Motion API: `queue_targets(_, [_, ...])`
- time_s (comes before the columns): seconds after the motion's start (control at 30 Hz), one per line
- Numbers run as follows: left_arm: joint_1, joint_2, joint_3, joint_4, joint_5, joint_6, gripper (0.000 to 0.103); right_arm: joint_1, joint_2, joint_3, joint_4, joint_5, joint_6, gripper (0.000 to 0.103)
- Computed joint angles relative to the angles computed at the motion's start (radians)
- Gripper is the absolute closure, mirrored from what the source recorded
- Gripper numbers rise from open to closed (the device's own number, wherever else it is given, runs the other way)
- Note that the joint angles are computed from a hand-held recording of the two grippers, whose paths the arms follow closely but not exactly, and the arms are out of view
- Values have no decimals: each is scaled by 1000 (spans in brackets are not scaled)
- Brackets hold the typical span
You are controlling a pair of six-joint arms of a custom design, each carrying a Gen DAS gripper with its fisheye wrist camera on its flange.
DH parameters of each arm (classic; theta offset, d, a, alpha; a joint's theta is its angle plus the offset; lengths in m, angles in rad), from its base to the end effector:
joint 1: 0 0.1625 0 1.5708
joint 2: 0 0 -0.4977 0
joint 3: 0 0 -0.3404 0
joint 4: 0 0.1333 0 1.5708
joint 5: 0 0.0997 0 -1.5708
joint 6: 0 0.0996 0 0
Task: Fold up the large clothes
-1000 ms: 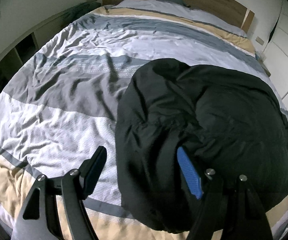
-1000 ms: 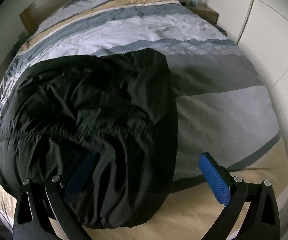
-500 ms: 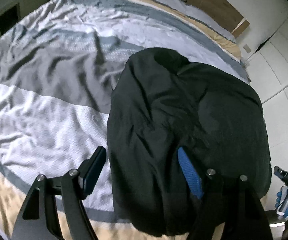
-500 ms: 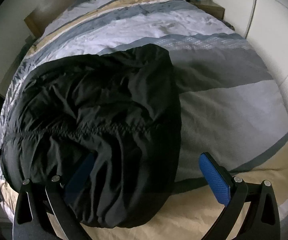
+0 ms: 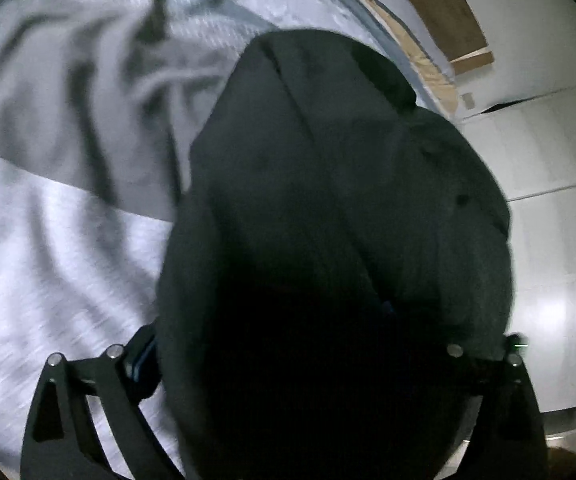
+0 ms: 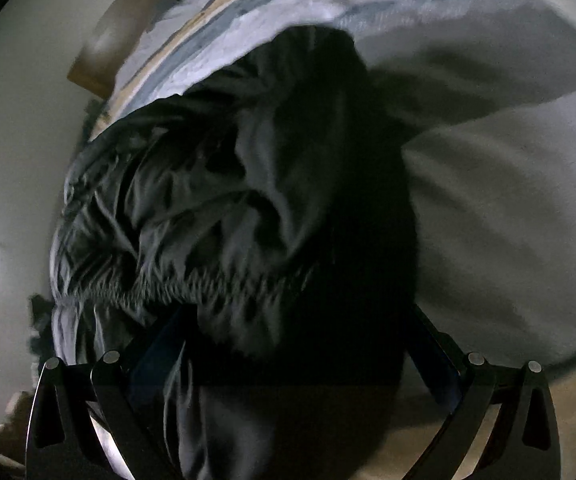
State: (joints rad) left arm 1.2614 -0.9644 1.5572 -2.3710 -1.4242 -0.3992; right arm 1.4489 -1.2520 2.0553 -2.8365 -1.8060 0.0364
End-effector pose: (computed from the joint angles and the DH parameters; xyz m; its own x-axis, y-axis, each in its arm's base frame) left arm -0.0674 -0.6964 0.3054 -0.9925 -0.1112 -0.0517 -0.0953 0.9648 -0.2453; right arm 0.0455 -0.5343 0.3479 -0.9480 0.2536 0.1922 0.1434 0.8797 -0.4534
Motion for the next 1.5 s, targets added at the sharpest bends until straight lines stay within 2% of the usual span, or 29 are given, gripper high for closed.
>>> queue_targets(0.03, [28,16,-12,-6,-78,0,3,-17,8,-9,20,30,-5,0])
queue_targets(0.13, [77,38,-4,-60,-210,7,0,-83,40,-22,60,147,-34,0])
queue_targets(0.23, [101,46,13,-119,-284,16,0,-133,63,-23,48,261,-59,0])
queue_targets(0.43, [104,77,11,-160,-381,3,0,-154,112,-79,133,434,-119,0])
queue_targets(0.53, [99,102,-6,-151,-394,2,0,-155,140,-101,148,445,-127,0])
queue_targets(0.7, [82,120,-18,-149,-349,-2,0,-156,166,-109,128,456,-126,0])
queue_targets(0.77, [64,121,-11,-160,-303,-7,0,-153,175,-107,108,457,-128,0])
queue_targets(0.93, [-18,135,-14,-130,-114,13,0,-134,216,-101,17,466,-104,0])
queue_targets(1.0, [-33,132,5,-163,-85,-9,7,-129,230,-96,-26,476,-83,0])
queue_targets(1.03, [-39,128,18,-187,-82,-26,19,-125,234,-87,-61,474,-63,6])
queue_targets(1.07, [-42,123,33,-215,-86,-44,36,-125,236,-78,-85,489,-47,23])
queue_targets(1.13, [-52,112,63,-270,-97,-76,55,-131,239,-56,-134,549,-7,43])
queue_targets(1.17, [-58,109,70,-282,-96,-80,62,-119,240,-51,-156,544,0,52])
queue_targets(1.27, [-74,100,88,-327,-109,-83,70,-82,238,-53,-175,521,0,67])
queue_targets(1.5, [-90,66,153,-474,-196,-88,76,6,222,-87,-181,482,-8,75])
